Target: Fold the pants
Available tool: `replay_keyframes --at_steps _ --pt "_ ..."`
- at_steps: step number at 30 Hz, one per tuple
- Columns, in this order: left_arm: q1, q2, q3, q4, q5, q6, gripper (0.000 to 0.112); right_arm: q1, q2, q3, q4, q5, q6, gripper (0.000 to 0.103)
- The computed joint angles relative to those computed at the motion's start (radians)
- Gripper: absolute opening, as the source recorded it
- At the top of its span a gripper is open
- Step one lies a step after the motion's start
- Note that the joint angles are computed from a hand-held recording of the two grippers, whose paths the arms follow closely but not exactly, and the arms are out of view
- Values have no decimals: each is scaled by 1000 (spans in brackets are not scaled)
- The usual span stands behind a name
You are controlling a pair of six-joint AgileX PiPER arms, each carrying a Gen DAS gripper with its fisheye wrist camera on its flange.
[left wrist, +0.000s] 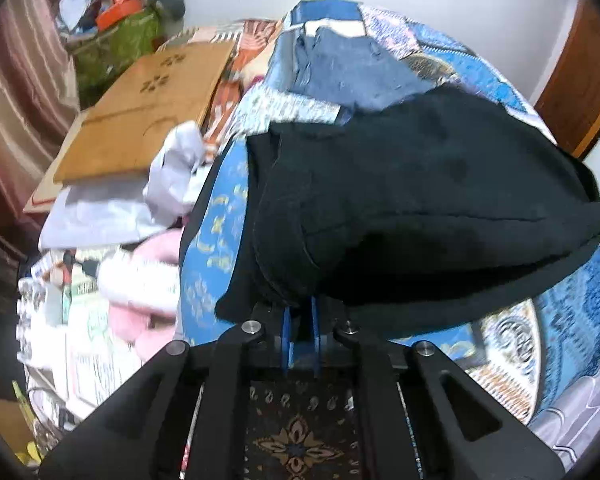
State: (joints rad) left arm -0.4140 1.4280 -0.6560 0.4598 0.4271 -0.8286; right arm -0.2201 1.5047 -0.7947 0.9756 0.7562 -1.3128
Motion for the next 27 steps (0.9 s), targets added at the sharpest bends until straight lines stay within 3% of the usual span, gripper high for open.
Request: replay_keyframes --at_steps 4,8,12,15,17,23,27 --pt "1 -48 8 7 55 -3 10 -23 -26 -14 -51 33 51 11" --pt "11 -91 -16 11 142 9 10 -53 -52 -49 -134 56 123 29" --pt "23 -117 -92 6 210 32 14 -109 -81 -79 -136 72 132 31" --pt "21 -94 -186 3 244 40 32 -135 -63 -149 -135 99 175 36" --pt "8 -58 -252 11 256 42 43 -138 -39 -199 -129 105 191 46" --pt "-26 124 -499 14 291 57 74 -67 101 -388 -193 63 290 52" --pt "-30 273 -681 -19 313 110 81 -30 245 -552 -243 84 372 52"
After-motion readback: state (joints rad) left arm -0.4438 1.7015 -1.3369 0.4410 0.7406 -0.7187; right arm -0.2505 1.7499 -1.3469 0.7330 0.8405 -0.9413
